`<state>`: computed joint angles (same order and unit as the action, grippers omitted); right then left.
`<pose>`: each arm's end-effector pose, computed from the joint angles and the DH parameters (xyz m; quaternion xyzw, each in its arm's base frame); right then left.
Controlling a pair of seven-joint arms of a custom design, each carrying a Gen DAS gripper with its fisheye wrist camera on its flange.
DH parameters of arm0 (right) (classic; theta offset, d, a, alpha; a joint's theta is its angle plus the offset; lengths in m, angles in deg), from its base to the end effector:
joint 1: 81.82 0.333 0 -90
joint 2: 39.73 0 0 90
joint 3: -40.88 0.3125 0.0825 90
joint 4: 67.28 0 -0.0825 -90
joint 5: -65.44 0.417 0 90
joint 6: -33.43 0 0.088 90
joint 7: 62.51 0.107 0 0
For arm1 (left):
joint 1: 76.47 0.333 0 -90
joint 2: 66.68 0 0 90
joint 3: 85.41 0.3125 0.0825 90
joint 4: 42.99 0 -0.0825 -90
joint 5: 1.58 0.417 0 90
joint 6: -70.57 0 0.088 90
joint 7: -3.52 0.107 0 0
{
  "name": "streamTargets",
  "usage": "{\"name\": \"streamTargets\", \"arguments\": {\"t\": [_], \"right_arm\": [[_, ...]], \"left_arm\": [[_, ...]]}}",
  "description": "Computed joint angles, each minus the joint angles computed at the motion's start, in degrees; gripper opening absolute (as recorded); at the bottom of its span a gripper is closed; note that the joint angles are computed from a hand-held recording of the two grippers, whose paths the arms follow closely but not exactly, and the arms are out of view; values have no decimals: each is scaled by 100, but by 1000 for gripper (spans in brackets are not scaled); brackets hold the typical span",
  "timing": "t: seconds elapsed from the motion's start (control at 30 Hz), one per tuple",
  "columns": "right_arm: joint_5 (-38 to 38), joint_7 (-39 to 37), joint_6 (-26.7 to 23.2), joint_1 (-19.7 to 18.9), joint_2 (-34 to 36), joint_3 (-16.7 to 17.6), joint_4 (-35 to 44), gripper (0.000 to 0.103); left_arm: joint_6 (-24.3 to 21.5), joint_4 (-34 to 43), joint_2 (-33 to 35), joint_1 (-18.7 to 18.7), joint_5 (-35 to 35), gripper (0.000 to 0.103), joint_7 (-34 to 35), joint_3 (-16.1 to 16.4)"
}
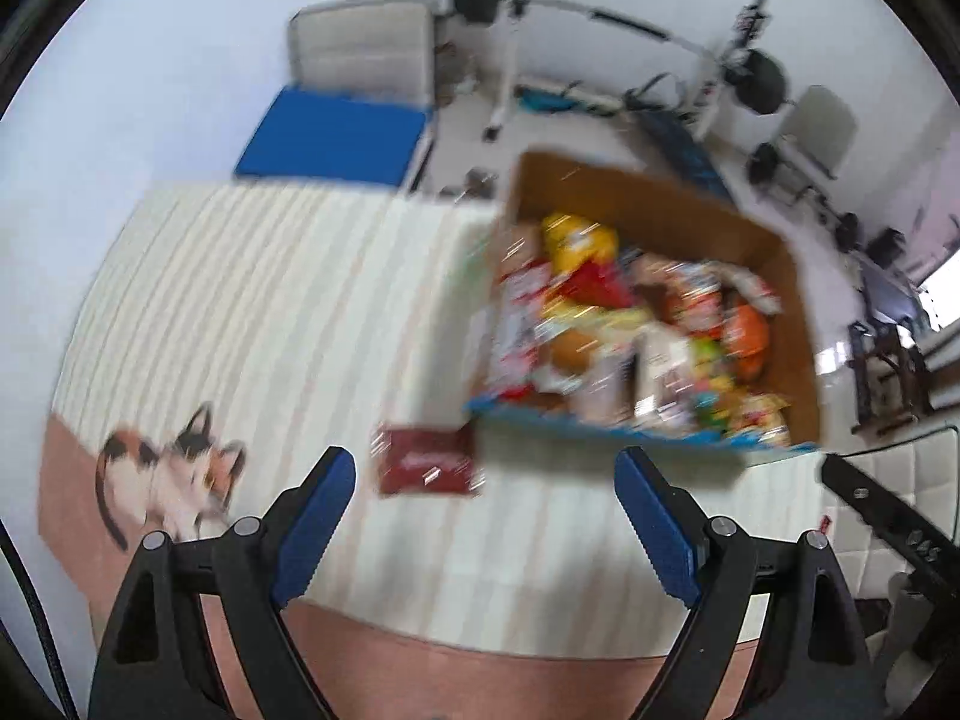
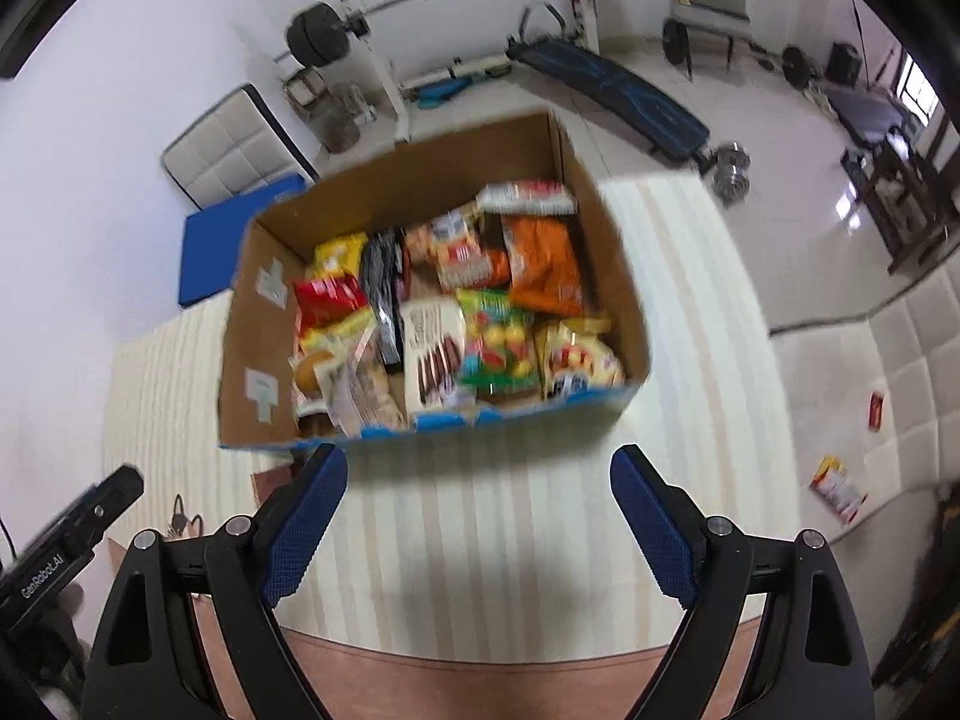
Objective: Organize snacks
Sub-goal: 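Reach down and grasp the dark red packet with the left tool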
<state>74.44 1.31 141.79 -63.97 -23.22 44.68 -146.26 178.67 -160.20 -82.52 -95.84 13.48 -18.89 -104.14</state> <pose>0.6491 0.2633 0.5682 -0.9169 0.3734 -0.0239 0.1391 0.4150 -0.3179 0.5549 -0.9703 0.1647 -0.1278 0.1224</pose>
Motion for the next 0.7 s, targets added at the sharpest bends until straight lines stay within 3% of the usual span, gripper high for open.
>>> {"name": "streamTargets", "arguments": {"t": [0.13,0.33,0.47,0.53,0.7], "right_arm": [[-160,275,60,70,56,-29,-382,92],[-327,638,95,146,278,-45,-611,92],[-395,763,85,167,381,-50,-678,92],[-453,753,69,184,421,-49,-676,92],[-588,672,-40,234,460,-42,-728,92]], "left_arm": [[1046,-1246,-497,-94,-829,89,-179,214],[2866,-2529,-575,-146,-1759,88,-39,428],[2954,-2584,-342,-8,-1458,88,447,428],[2769,-2457,-233,75,-1137,88,780,396],[2448,-1875,237,73,-485,89,2826,458]]}}
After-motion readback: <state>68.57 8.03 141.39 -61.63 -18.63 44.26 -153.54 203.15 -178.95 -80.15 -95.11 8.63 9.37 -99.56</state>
